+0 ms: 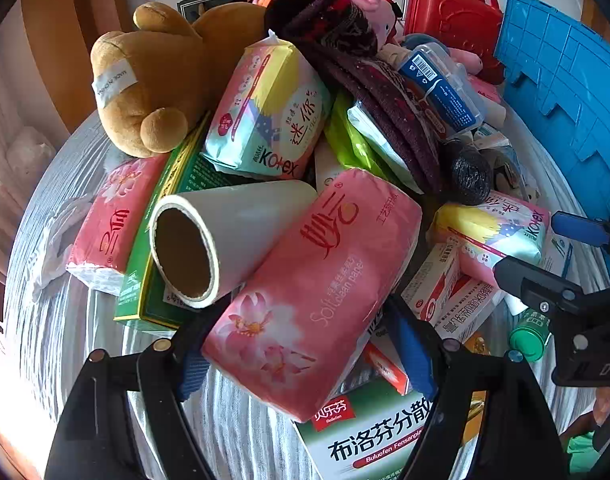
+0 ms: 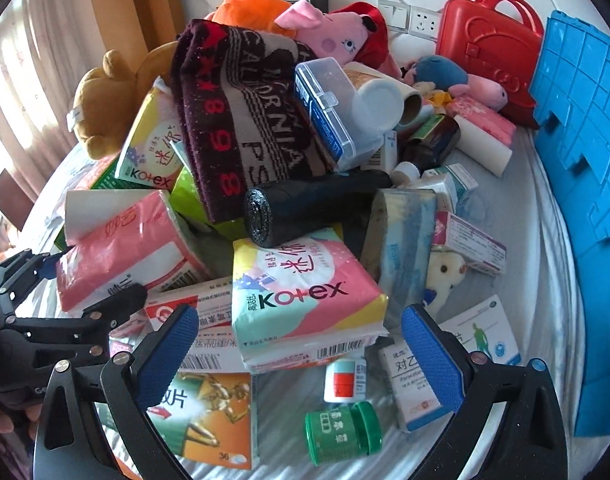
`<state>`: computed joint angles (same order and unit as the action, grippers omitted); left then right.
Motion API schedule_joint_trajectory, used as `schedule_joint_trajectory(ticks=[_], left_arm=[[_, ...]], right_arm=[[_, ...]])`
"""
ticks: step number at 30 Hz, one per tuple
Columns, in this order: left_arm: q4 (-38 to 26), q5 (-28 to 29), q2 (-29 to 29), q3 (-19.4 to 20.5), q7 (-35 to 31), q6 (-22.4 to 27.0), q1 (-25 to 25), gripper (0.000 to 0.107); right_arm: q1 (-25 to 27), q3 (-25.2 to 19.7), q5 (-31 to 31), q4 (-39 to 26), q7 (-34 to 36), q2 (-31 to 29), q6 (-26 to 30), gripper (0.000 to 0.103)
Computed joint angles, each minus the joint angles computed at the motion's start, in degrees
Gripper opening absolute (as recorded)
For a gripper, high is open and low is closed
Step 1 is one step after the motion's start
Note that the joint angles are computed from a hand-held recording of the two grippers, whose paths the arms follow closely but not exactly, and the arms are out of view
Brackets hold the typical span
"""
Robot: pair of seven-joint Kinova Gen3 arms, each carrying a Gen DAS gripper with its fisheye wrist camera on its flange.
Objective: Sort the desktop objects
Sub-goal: 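Grasp the pink tissue pack with the left tool while the right tool grasps the Kotex pack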
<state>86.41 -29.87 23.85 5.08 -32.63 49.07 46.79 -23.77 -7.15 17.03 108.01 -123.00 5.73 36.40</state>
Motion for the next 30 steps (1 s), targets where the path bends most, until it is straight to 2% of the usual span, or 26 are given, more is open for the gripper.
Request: schedule_joint_trajectory(ticks=[3, 6, 8, 10, 15, 19, 22, 30], left_arm=[[-0.2, 1.0, -0.1, 0.4, -0.9, -0.2, -0.7, 0.074], [-0.4, 1.0, -0.1, 0.3, -0.9, 0.0, -0.4, 0.068], [-0.4, 0.9, -0.2, 0.3, -0.6, 0.0, -0.1, 0.064], [-0.5, 1.3, -0.6, 0.5, -0.6, 0.1, -0.2, 0.059], [0.0, 0.0, -2.4, 0.1, 2.1, -0.1, 0.8, 0.056], [0.5, -4.0, -4.7, 0.0, 5.7, 0.0, 2.1, 0.054], [-2.6, -6.6, -3.9, 0.5, 7.1, 2.3, 3.4, 0.052], [-5.1, -12.5, -5.0, 1.2, 10.6, 6.1, 5.5, 0.052]], right_arm=[[-0.3, 0.5, 1.3, -0.2, -1.8, 1.1, 0.2, 0.103], [0.9, 0.8, -0.6, -0.1, 0.0, 1.8, -0.9, 0.103], [1.7, 0.8, -2.5, -0.2, 1.9, 2.2, -1.5, 0.084], [2.5, 0.5, -4.6, -0.1, 3.9, 2.0, -2.0, 0.073], [1.1, 0.6, -3.3, 0.9, 2.6, 0.0, -1.7, 0.070], [1.3, 0.2, -2.2, 1.6, 1.4, -2.8, -1.2, 0.069], [1.7, -0.5, -0.8, 1.7, 0.0, -4.6, -0.8, 0.069], [3.2, -3.4, 4.6, 1.5, -4.5, -10.3, 0.7, 0.069]])
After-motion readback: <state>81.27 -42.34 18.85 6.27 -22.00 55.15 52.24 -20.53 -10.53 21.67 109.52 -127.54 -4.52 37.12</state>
